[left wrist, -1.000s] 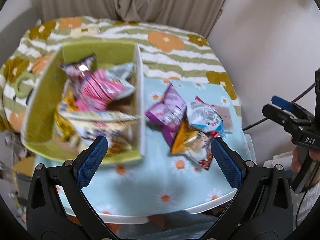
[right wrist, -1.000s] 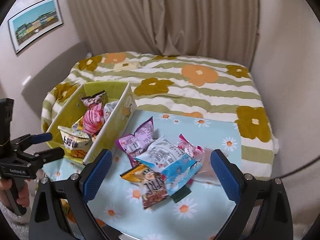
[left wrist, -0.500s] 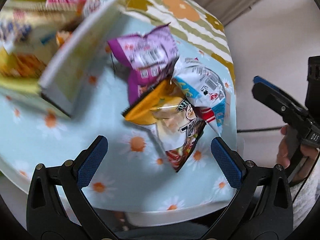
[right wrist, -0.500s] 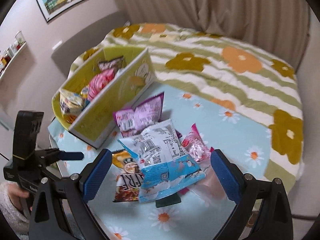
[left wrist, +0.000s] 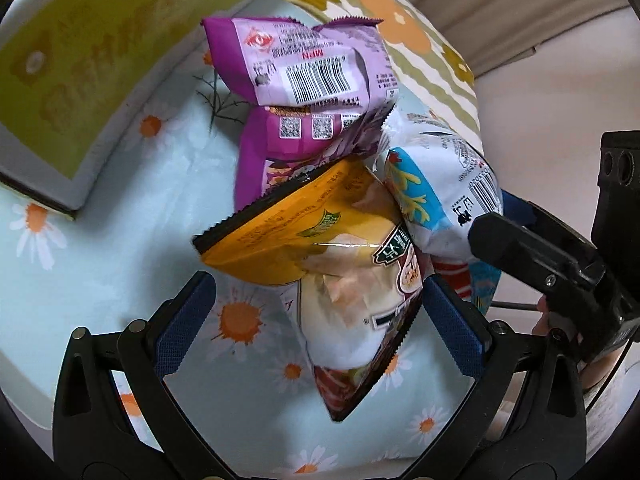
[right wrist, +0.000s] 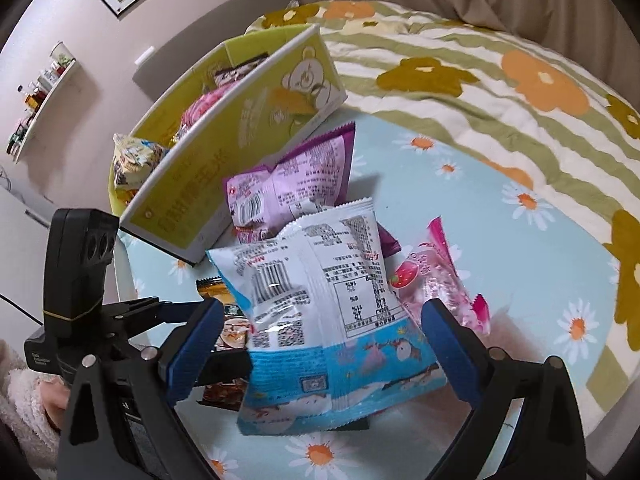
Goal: Organize snacks
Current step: 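Grasp the orange-white chip bag with left gripper while right gripper grasps the white-blue bag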
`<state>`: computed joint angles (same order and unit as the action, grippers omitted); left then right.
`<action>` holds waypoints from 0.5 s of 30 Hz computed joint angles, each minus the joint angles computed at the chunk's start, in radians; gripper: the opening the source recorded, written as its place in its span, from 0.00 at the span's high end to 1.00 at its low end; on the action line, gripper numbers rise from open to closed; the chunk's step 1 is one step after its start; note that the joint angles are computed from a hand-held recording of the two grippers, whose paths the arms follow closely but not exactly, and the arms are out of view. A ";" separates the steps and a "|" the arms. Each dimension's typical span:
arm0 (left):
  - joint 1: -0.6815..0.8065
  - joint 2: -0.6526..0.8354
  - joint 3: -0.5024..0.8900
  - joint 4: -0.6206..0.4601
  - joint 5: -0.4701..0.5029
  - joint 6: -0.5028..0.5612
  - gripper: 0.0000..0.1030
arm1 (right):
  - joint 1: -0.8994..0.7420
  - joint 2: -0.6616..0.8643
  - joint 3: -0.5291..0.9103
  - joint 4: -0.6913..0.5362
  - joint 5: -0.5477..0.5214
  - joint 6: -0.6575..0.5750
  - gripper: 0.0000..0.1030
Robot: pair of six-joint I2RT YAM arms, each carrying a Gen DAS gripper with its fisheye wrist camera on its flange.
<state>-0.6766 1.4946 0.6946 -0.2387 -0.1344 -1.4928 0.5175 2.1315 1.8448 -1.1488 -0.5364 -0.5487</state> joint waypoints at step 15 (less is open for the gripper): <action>0.048 0.088 0.058 0.035 0.058 0.075 0.44 | -0.002 0.074 0.042 -0.042 -0.029 -0.028 0.05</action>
<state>-0.6282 1.5829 0.7524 -0.2037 -0.0762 -1.4174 0.5154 2.2052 1.8871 -1.1908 -0.5653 -0.5771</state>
